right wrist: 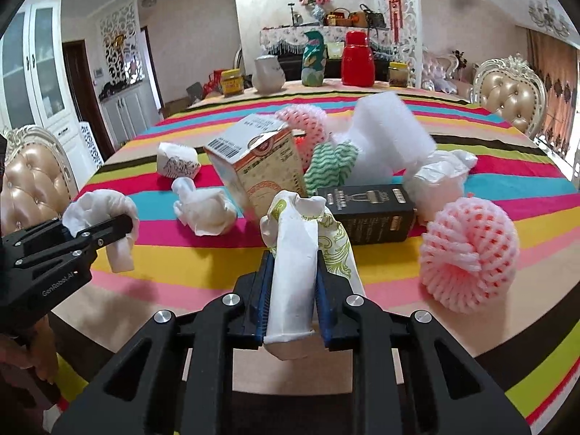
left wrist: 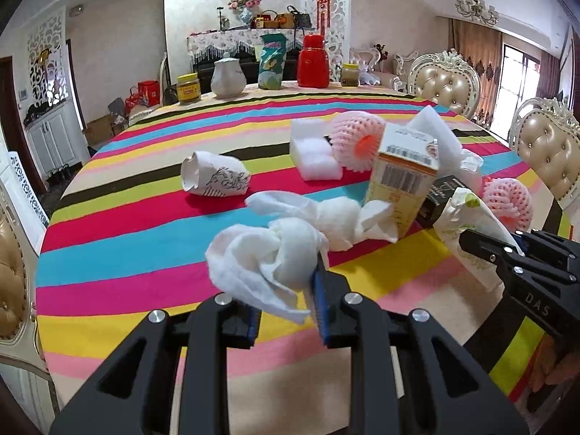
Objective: Collect trash
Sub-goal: 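Carry the tissue and paper bag in both grippers to the pink-lined bin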
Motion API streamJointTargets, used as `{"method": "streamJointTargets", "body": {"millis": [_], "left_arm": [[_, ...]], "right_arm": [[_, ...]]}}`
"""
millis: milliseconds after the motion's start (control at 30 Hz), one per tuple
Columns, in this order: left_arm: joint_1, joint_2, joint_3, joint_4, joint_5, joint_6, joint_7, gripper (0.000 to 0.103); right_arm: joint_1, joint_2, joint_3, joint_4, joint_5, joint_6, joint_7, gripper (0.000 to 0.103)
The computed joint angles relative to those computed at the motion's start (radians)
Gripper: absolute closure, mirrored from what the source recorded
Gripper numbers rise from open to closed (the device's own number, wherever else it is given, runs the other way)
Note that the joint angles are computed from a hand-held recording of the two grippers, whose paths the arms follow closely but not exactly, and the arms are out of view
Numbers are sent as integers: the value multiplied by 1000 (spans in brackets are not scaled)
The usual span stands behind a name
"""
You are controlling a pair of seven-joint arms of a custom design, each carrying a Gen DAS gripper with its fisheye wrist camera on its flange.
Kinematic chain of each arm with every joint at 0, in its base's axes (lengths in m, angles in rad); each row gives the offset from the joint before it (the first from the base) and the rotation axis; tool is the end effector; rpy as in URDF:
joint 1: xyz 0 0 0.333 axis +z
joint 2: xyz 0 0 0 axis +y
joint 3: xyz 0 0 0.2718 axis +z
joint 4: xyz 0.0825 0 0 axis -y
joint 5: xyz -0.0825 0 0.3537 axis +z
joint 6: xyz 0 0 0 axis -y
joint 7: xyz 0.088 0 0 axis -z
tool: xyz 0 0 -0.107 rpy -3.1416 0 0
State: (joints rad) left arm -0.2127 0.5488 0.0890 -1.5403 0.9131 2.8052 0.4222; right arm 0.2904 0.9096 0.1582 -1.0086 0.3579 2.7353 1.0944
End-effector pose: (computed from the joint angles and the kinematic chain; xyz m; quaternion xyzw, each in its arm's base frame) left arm 0.6758 -0.1333 0.3786 -0.7059 0.5623 -0.2613 0.3425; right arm 0.7137 0.2703 0.3832 -0.7865 0.4455 -0.1588 0.3972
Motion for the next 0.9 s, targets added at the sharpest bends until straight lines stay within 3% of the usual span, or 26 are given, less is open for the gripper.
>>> {"method": "streamJointTargets", "body": {"millis": [300, 633, 767, 900], "left_arm": [[-40, 33, -11, 78, 8, -36, 38, 79], [-106, 169, -32, 304, -46, -65, 157, 79], [-142, 250, -27, 427, -81, -46, 205, 79], [-171, 362, -38, 594, -144, -13, 296, 79]], "right_arm": [[-101, -132, 86, -217, 131, 151, -127, 81], [-253, -260, 181, -426, 304, 322, -285, 81], [-358, -304, 277, -515, 382, 438, -390, 81], [-546, -331, 459, -616, 412, 571, -457, 81]]}}
